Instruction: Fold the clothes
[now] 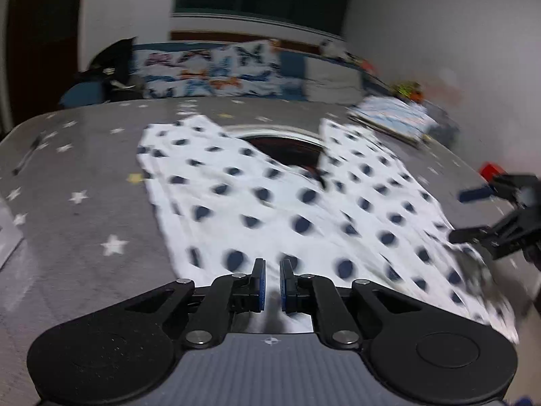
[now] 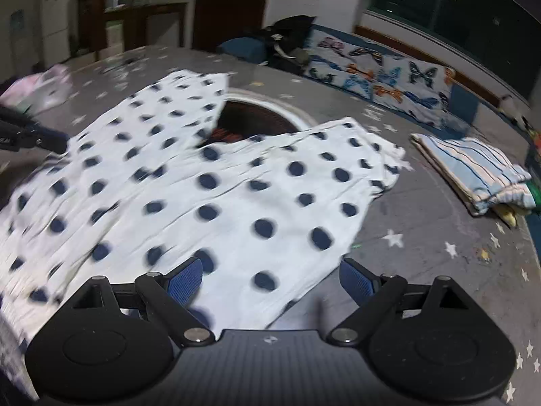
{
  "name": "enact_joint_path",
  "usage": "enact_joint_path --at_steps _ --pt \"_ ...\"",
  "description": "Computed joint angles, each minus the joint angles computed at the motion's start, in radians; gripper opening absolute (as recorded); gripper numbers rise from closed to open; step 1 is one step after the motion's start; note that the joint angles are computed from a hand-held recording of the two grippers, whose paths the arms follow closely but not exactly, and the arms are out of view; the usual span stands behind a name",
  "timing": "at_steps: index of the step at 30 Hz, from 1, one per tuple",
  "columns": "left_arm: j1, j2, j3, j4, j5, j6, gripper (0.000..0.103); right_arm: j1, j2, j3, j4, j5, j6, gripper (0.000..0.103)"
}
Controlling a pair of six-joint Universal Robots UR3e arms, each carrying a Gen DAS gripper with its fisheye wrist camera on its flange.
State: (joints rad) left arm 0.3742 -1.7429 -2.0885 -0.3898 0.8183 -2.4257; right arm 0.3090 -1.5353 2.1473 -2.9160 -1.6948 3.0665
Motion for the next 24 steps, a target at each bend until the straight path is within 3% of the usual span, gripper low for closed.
enact_joint_path --at_steps 6,10,16,24 --pt "-0.013 0.012 -0.060 0.032 0.049 0.075 0.010 0.072 -0.034 0.068 0.023 -0.078 0.003 0.091" --pt "-0.009 0.028 -0.057 0.031 0.065 0.074 0.010 0.047 -0.100 0.142 0.003 -0.082 0.018 0.093" --pt "0.020 0.126 -0.088 -0.095 -0.004 0.134 0.010 0.078 -0.115 0.139 -0.036 -0.077 0.038 0.093" --pt "0.029 0.140 -0.154 -0.081 0.031 0.227 0.012 0.150 -0.077 0.133 -0.057 -0.048 0.026 0.093"
